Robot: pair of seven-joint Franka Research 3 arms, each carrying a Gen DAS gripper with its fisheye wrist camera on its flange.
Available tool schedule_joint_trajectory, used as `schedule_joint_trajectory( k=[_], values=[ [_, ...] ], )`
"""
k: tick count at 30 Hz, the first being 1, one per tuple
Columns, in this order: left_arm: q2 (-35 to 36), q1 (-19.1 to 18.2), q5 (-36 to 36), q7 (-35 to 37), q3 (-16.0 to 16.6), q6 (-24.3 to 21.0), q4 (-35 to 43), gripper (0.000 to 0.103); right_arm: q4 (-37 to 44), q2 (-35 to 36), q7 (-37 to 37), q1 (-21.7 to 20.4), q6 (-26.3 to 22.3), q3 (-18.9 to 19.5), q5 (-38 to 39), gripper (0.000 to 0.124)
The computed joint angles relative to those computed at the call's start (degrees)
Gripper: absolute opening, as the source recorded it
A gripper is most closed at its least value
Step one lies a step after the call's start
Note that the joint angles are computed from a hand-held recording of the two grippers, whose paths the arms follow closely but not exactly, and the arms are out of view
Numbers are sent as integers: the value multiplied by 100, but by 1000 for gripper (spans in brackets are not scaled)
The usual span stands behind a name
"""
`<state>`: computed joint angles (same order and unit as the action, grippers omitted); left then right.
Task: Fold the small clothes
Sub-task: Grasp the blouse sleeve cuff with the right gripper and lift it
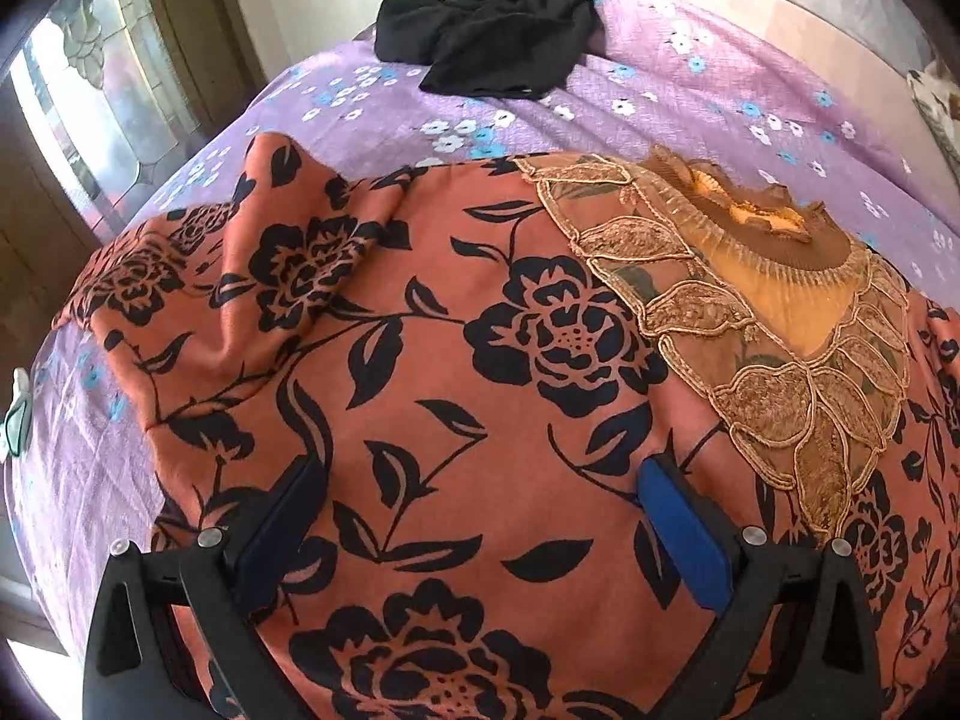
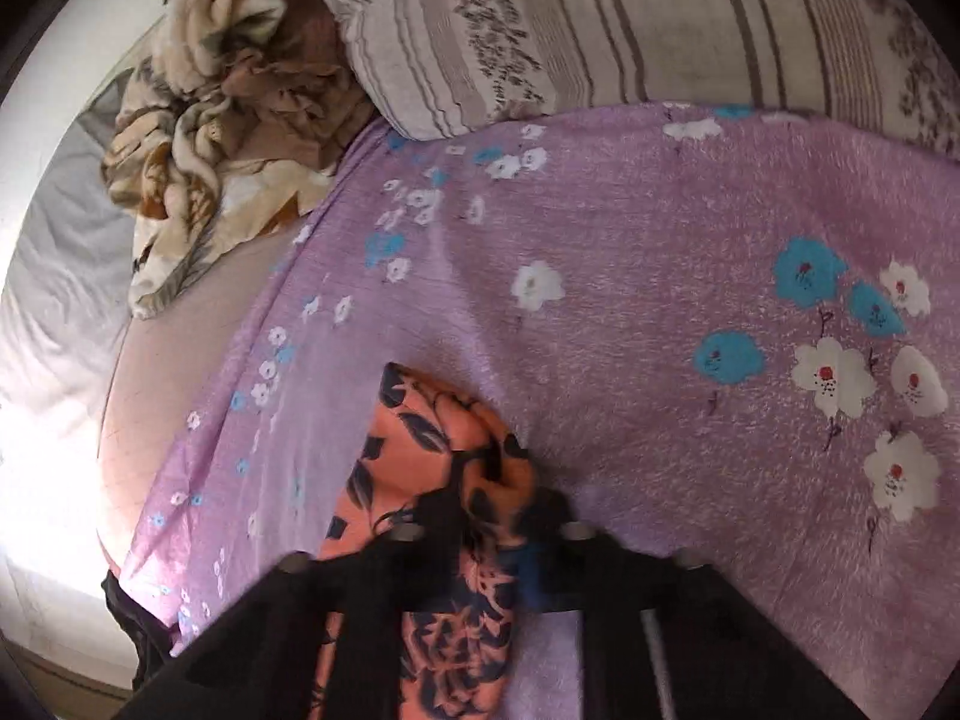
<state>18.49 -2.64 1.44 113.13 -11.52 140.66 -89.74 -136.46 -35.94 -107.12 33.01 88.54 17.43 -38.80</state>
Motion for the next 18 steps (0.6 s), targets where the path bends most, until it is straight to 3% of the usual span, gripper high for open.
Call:
schedule_joint_trajectory(
  k=[2, 5, 6, 8, 11, 13, 18],
  values=[
    [21, -57, 99, -97, 28, -222, 114, 103, 495, 328, -379, -79, -222, 145, -440, 9],
    [236, -148, 203, -52, 10, -1066, 723, 103, 1387, 971, -1093, -176, -240, 364, -1382, 8],
    [241, -140, 188, 74, -14, -1143, 789, 103, 1690, 1212, -1333, -203, -148, 427, -1706, 8],
    [53, -52, 89, 306, -34, -634, 553, 103, 2327, 1739, -1811, -244, 73, 525, -2303, 8],
    [-92, 92, -99, 438, -1, 110, 376, 103, 3199, 2553, -2274, -204, 927, 506, -3163, 8],
    [-53, 87, 77, 243, 130, 350, 439, 103, 3664, 3040, -2333, -130, 1608, 381, -3615, 8],
    [322, 276, 233, -278, 344, 23, 1107, 103, 4802, 4272, -2171, 66, 3413, -109, -4233, 8]
  ],
)
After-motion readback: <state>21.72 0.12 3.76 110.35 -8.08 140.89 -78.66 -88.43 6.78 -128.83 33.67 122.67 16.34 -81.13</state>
